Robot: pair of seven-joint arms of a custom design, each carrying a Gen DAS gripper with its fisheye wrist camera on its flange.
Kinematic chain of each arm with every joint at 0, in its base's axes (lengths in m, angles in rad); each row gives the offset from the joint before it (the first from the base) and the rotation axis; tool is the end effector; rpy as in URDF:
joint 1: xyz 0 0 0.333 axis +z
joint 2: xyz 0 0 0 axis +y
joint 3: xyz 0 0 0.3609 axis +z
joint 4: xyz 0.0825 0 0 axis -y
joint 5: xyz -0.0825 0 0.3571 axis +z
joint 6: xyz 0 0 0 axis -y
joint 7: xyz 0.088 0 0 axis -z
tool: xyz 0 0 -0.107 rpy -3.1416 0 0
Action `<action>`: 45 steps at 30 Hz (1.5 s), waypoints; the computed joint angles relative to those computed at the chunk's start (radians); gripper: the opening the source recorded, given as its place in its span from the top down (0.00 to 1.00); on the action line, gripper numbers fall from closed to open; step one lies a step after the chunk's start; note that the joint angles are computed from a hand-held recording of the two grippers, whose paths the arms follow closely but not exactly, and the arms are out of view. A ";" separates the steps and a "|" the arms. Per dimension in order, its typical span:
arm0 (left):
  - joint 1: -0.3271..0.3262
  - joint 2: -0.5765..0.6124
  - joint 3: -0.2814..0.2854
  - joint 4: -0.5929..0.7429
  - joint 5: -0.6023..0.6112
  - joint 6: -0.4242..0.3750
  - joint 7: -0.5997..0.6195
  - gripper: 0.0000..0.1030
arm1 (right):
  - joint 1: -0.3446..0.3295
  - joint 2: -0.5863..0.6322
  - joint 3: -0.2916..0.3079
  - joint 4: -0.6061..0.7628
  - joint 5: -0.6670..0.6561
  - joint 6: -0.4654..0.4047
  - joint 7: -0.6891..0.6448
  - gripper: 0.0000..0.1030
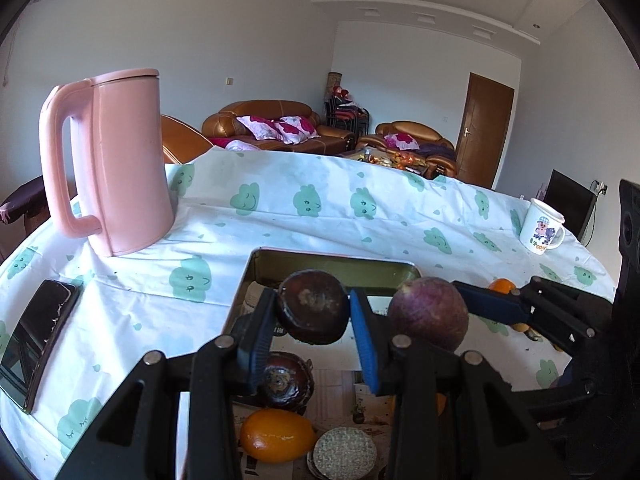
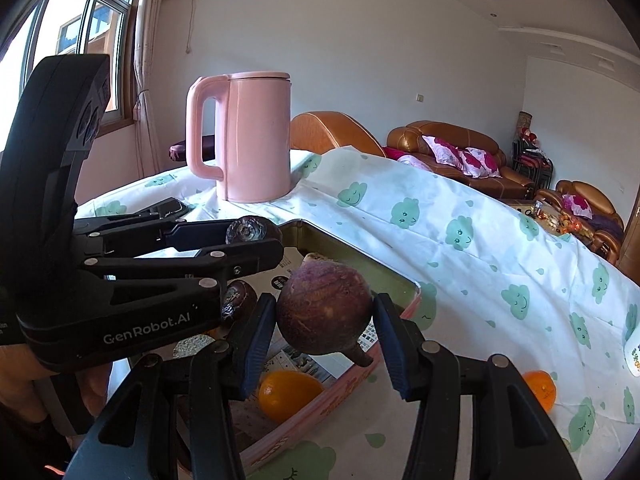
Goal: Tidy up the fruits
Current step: 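Carry the passion fruit and dark fruit over the pink tin and open both tools, then grasp a small yellow-brown fruit with the right tool while the left tool grasps a round snack cake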
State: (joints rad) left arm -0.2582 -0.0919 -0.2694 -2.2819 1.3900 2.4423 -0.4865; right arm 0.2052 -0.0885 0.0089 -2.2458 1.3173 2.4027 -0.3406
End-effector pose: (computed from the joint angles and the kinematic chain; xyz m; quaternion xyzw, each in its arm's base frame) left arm 0.4320 -0.2534 0.4776 -0.7474 0.4513 -0.3112 0.3753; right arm 0.4946 0.1146 0.4928 -0.8642 0.1684 -0.1261 0.4571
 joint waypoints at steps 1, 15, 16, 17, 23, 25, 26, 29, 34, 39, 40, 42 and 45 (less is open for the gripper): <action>0.000 0.002 0.000 0.000 -0.004 -0.002 0.005 0.62 | 0.001 0.004 0.003 0.002 -0.012 0.004 0.013 0.49; -0.002 0.015 0.003 0.007 -0.020 -0.008 0.024 0.60 | 0.013 0.021 0.011 0.007 -0.056 0.032 0.059 0.49; -0.001 0.015 0.004 0.007 -0.018 -0.006 0.024 0.57 | 0.012 0.019 0.010 0.006 -0.045 0.032 0.053 0.49; -0.003 0.016 0.002 0.009 -0.019 -0.013 0.025 0.56 | 0.012 0.018 0.009 0.005 -0.039 0.035 0.051 0.49; -0.016 0.007 -0.010 0.008 -0.008 -0.066 0.000 0.27 | 0.002 0.007 0.002 -0.003 -0.032 0.036 0.054 0.47; -0.019 -0.006 -0.013 -0.001 0.022 -0.064 -0.033 0.24 | -0.005 -0.002 -0.006 -0.011 -0.024 0.035 0.044 0.47; -0.021 -0.010 -0.015 -0.003 0.029 -0.066 -0.042 0.24 | -0.011 -0.004 -0.011 -0.012 -0.025 0.031 0.045 0.47; -0.029 -0.016 -0.027 -0.002 0.056 -0.091 -0.078 0.14 | -0.035 -0.008 -0.033 -0.008 -0.016 0.018 0.051 0.45; -0.055 0.018 -0.043 0.044 0.086 -0.111 -0.069 0.12 | -0.090 0.009 -0.065 0.017 -0.019 0.021 0.076 0.45; -0.095 0.083 -0.048 0.122 0.126 -0.106 -0.029 0.12 | -0.157 0.056 -0.095 0.064 -0.042 0.070 0.117 0.45; -0.102 0.099 -0.046 0.140 0.134 -0.095 -0.020 0.12 | -0.171 0.070 -0.099 0.077 -0.055 0.079 0.134 0.45; -0.116 0.137 -0.041 0.181 0.139 -0.074 0.007 0.12 | -0.198 0.097 -0.106 0.105 -0.087 0.077 0.169 0.45; -0.140 0.194 -0.030 0.243 0.130 -0.057 0.066 0.12 | -0.234 0.124 -0.111 0.137 -0.141 0.039 0.215 0.46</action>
